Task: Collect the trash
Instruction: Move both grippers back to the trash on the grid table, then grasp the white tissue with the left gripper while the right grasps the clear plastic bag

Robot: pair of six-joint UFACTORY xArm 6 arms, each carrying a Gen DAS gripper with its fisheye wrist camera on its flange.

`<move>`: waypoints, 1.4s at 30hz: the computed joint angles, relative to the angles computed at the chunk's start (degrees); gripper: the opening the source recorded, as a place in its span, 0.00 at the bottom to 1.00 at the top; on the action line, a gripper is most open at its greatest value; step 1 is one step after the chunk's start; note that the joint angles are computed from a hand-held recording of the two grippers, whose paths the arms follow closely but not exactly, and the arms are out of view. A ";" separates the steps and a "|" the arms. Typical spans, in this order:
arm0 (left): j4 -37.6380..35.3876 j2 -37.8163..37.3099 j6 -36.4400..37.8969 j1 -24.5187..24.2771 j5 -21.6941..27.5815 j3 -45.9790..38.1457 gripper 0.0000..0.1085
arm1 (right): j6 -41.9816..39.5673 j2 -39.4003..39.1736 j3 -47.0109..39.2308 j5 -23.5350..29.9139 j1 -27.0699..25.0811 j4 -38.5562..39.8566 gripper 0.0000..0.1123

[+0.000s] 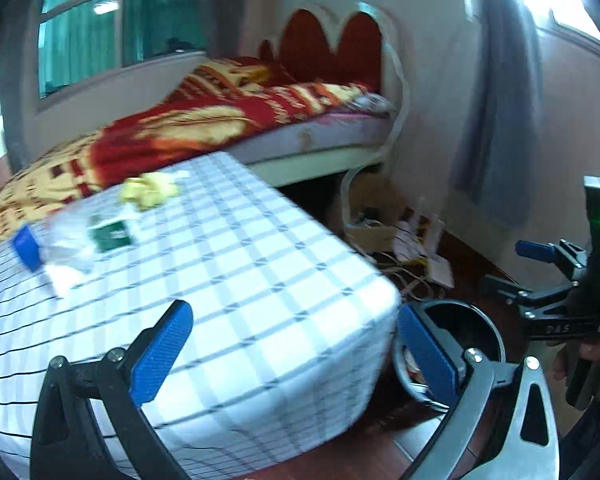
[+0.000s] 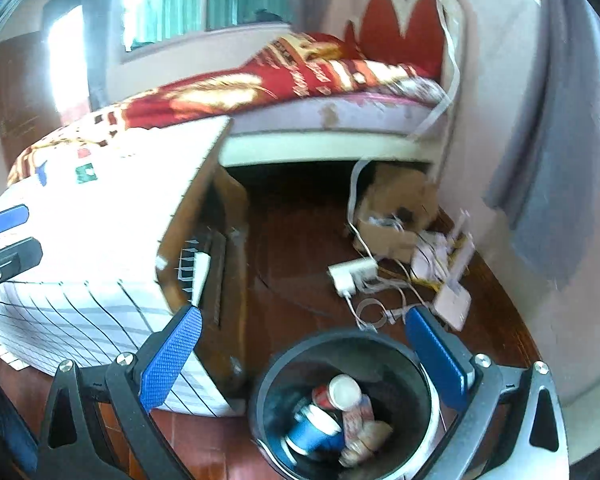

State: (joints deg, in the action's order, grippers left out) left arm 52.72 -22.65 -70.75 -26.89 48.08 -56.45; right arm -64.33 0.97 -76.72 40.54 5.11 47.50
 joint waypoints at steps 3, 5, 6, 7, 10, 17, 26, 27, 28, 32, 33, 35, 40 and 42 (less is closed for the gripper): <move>-0.09 -5.95 0.11 1.82 3.35 4.11 0.95 | 0.53 -1.40 -0.43 0.56 4.19 0.86 0.92; -0.22 -9.24 0.38 3.26 5.44 6.34 0.95 | 1.68 -1.68 -0.71 0.22 6.91 0.21 0.92; -0.54 -11.17 0.65 4.29 6.25 7.74 0.95 | 2.63 -1.57 -1.27 0.46 8.45 -0.29 0.92; -0.68 -13.38 0.61 5.59 7.19 9.29 0.95 | 3.78 -1.32 -1.97 0.67 10.17 -1.10 0.92; -2.59 -19.11 1.39 11.05 7.36 13.46 0.95 | 7.28 -0.10 -4.27 0.32 15.45 -4.29 0.92; -8.49 -25.12 8.16 26.64 -0.48 20.38 0.90 | 13.99 8.40 -15.26 2.10 26.13 -6.16 0.92; -15.97 -23.11 18.53 41.71 -11.12 22.24 0.87 | 21.80 26.87 -39.06 7.89 34.34 -9.36 0.75; -16.73 -22.76 19.39 42.44 -11.77 22.13 0.87 | 22.17 28.21 -41.00 8.65 34.70 -9.44 0.75; -17.64 -22.16 20.30 43.11 -12.36 21.89 0.87 | 23.03 30.39 -44.28 10.23 35.26 -9.86 0.75; -19.35 -20.13 22.29 44.57 -14.01 21.04 0.87 | 27.23 42.21 -62.49 19.50 36.38 -11.80 0.48; -19.65 -19.68 22.48 44.66 -14.50 20.89 0.87 | 27.46 44.00 -65.49 21.47 36.34 -11.67 0.39; -20.08 -18.85 22.81 44.76 -15.40 20.51 0.87 | 24.70 43.12 -64.28 22.34 35.91 -9.07 0.28; -21.99 -15.59 23.90 43.95 -17.97 19.06 0.82 | 15.56 29.76 -44.44 10.43 34.44 -2.52 0.26; -22.77 -13.38 24.26 43.39 -18.92 17.87 0.81 | 16.51 28.24 -41.95 4.71 34.28 -4.82 0.26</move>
State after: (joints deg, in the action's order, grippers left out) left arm 29.95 -36.03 -46.50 16.50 29.16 -38.58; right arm -47.82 29.21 -118.67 45.25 39.38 42.68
